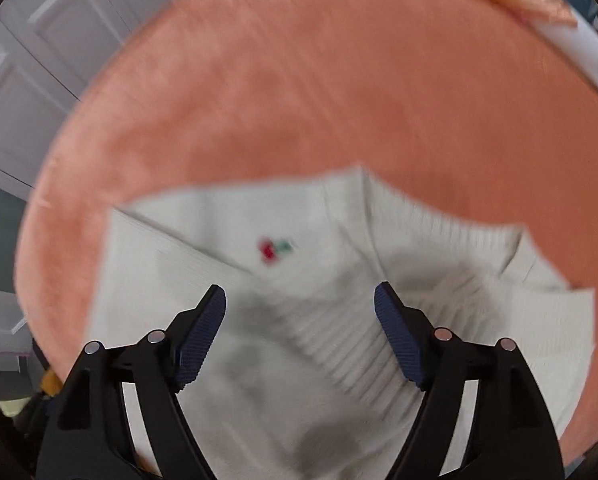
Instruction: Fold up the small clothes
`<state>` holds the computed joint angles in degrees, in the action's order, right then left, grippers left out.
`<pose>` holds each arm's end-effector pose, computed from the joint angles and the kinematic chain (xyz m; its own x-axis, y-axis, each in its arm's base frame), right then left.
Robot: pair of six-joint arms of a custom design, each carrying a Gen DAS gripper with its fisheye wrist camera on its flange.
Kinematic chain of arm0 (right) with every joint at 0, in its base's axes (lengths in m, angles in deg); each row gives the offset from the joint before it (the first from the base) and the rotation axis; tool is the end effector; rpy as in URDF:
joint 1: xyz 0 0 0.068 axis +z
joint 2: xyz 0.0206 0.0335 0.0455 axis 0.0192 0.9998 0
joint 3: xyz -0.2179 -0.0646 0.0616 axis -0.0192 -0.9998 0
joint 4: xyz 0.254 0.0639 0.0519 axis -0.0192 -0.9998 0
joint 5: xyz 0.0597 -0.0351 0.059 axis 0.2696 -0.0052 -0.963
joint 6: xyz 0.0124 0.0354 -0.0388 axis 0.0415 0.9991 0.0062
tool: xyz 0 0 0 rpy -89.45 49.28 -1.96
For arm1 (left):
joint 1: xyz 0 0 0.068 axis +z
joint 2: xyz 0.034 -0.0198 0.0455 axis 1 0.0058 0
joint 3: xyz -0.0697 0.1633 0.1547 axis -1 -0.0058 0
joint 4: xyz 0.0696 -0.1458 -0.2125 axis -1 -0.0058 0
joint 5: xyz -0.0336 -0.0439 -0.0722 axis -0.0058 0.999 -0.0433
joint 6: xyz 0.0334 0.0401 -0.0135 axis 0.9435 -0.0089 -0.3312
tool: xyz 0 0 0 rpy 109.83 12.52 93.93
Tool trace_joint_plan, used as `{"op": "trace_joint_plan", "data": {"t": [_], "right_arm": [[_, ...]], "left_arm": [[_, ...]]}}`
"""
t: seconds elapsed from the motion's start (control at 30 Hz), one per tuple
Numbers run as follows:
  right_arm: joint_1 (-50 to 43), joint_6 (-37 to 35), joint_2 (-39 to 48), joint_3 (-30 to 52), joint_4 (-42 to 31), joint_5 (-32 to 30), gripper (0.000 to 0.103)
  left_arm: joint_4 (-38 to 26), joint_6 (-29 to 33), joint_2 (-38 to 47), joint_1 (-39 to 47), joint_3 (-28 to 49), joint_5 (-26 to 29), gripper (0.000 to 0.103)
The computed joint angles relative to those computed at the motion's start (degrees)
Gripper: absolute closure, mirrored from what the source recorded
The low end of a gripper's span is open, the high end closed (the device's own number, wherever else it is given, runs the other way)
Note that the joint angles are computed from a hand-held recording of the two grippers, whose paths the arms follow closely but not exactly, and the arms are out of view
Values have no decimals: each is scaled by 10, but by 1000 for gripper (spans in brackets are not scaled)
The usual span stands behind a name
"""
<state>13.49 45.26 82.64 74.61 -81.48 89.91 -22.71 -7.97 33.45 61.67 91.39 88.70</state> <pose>0.3335 0.0724 0.2470 -0.9526 0.1438 -0.2680 0.1278 0.9889 0.0764 0.2531 -0.1470 0.2586 -0.8579 0.1123 -0.5014 0.3586 0.8298 -0.4277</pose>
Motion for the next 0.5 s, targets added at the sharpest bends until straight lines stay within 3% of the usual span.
{"op": "trace_joint_plan", "data": {"t": [0.03,0.07,0.1,0.17,0.3,0.43,0.5], "right_arm": [[8,-1,5,0,6,5,80],[21,-2,12,13,8,9,97],[37,-5,20,42,7,19,98],[70,-12,23,109,19,34,98],[108,-26,84,265,26,34,98],[108,-55,240,351,-17,23,97],[113,-64,272,322,-13,59,96]], "left_arm": [[6,6,12,-7,3,-15,36],[5,8,19,-11,5,-27,36],[5,11,22,-9,3,-28,36],[4,17,12,2,-10,-20,46],[-5,11,-3,19,-20,-25,46],[17,-40,-27,56,-52,30,42],[20,-59,-25,70,-54,56,35]]}}
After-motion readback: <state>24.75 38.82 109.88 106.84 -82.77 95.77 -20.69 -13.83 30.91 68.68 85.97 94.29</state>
